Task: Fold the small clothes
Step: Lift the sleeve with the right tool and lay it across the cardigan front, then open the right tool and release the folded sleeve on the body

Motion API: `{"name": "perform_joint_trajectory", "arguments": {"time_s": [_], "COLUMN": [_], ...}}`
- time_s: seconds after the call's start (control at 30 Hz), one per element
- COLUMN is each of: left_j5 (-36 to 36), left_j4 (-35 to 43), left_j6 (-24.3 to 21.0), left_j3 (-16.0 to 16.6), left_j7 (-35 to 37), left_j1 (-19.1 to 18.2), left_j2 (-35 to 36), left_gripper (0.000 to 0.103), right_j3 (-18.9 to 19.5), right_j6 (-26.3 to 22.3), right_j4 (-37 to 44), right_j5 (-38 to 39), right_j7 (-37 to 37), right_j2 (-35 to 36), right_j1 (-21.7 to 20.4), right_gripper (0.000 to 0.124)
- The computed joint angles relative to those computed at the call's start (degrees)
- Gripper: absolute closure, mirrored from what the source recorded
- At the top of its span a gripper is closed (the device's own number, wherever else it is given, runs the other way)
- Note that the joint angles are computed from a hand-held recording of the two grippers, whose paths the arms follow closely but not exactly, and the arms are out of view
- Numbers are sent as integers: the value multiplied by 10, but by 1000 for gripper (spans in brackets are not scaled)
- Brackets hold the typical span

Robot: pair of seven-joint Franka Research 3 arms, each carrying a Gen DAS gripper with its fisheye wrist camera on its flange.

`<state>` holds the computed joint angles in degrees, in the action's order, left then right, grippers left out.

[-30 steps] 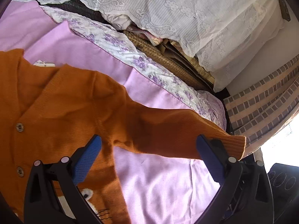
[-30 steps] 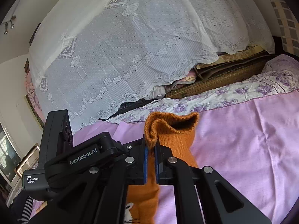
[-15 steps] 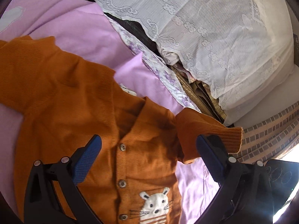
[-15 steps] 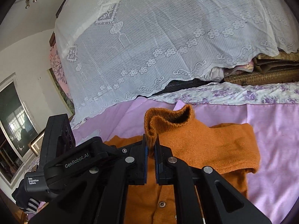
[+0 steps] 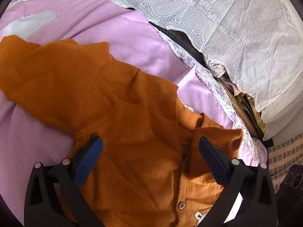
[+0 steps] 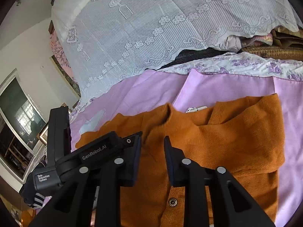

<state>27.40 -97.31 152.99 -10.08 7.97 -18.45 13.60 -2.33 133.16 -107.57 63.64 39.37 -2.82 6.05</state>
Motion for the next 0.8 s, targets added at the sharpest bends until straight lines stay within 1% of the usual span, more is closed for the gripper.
{"name": "perform_joint_trajectory", "arguments": {"time_s": [0.03,0.13,0.17,0.2,0.27,0.3,0.37,0.4,0.43,0.47,0.5,0.57,0.63,0.67,0.7,0.73,0.77,0.8], "left_j5": [6,21,21,21,22,19,-15,-47,-82,-104,-111,-93,-85,-76,-64,-41,-22,-17], "left_j4": [-9,-26,-28,-32,-32,-29,-13,0,18,38,58,104,126,133,144,167,197,211], "left_j6": [9,24,26,29,32,38,57,63,61,51,34,-27,-57,-67,-86,-128,-182,-204], "left_j3": [4,9,8,7,4,0,-17,-32,-50,-60,-60,-38,-26,-19,-11,2,17,14], "left_j7": [-14,-39,-40,-42,-44,-34,23,68,122,163,186,192,204,207,208,199,187,190], "left_j1": [-1,2,4,6,8,9,17,23,29,30,22,-9,-22,-29,-38,-54,-73,-72], "left_j2": [-7,-21,-23,-27,-28,-26,-9,5,23,40,56,85,101,105,109,118,132,142], "left_gripper": [4,4,4,4,4,4,4,4,4,4,4,4,4,4,4,4,4,4], "right_j3": [-4,-13,-14,-12,-7,-4,-3,-5,-8,-12,-14,-14,-10,-8,-5,1,6,9], "right_j6": [-4,-33,-34,-22,21,46,82,86,78,64,47,9,-9,-16,-25,-33,-29,-30], "right_j4": [-3,4,4,3,3,3,11,20,34,50,63,90,110,122,130,136,134,135], "right_j5": [13,38,42,40,12,-9,-54,-70,-84,-94,-96,-92,-99,-106,-110,-105,-97,-96], "right_j7": [-13,-31,-33,-34,-24,-15,12,32,60,91,115,151,185,201,210,211,211,217], "right_j2": [-6,-9,-10,-12,-11,-8,7,21,39,58,75,110,138,154,167,178,182,183], "right_j1": [-2,-9,-11,-11,-10,-9,-11,-14,-20,-29,-39,-60,-77,-85,-92,-100,-106,-111], "right_gripper": [88,88,88,88,88,88,88,88,88,88,89,92,96,103,107,114,121,122]}}
